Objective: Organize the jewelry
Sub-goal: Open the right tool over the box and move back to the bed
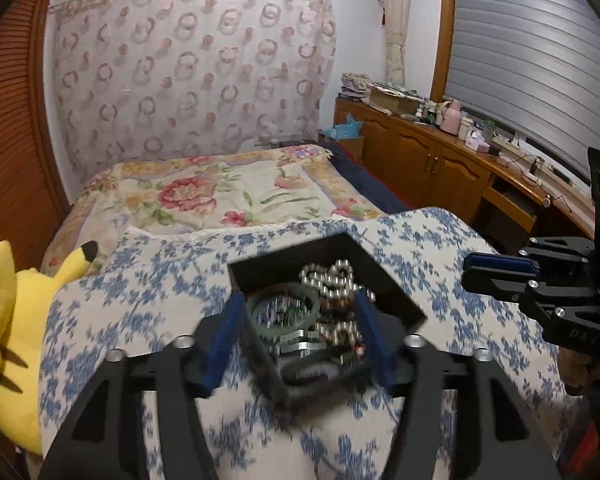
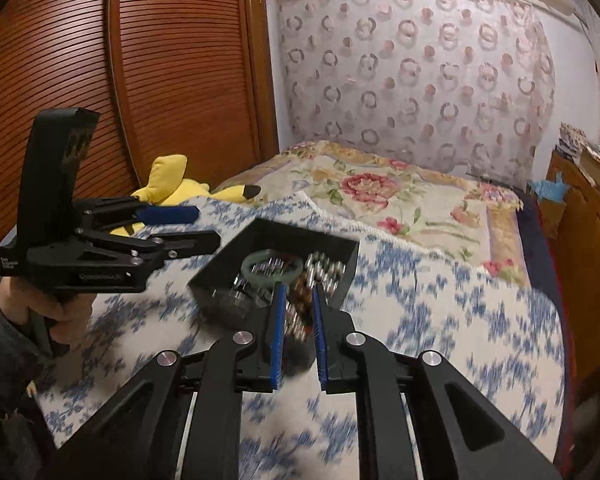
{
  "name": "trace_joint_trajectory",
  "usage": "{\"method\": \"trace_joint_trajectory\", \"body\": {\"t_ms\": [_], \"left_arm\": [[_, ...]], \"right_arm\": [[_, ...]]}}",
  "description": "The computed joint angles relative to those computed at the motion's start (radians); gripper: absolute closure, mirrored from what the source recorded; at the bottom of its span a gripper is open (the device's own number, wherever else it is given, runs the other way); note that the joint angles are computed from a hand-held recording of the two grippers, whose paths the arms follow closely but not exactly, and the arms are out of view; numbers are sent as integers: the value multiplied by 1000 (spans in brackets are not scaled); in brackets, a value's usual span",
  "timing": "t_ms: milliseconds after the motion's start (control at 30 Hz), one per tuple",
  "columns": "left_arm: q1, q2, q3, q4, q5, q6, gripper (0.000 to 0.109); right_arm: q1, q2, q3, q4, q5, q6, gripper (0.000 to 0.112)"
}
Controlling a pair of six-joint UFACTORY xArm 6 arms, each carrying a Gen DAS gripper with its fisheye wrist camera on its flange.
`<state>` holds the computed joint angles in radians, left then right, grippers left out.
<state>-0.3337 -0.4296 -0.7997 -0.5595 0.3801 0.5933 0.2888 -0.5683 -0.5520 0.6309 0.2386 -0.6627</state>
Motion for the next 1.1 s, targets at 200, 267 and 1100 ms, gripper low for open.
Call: {"method": "trace_joint_trajectory", "body": {"t_ms": [200, 267, 1100], "left_arm": [[-4, -176, 169, 30, -7, -52, 14], [-3, -227, 215, 43, 8, -70, 13], [11, -593, 495, 215, 186, -240, 13]], "right_arm": [[19, -159, 169, -117, 20, 158, 85], [26, -216, 224, -168, 35, 221, 85], [102, -363, 406, -637, 130, 637, 95]]}}
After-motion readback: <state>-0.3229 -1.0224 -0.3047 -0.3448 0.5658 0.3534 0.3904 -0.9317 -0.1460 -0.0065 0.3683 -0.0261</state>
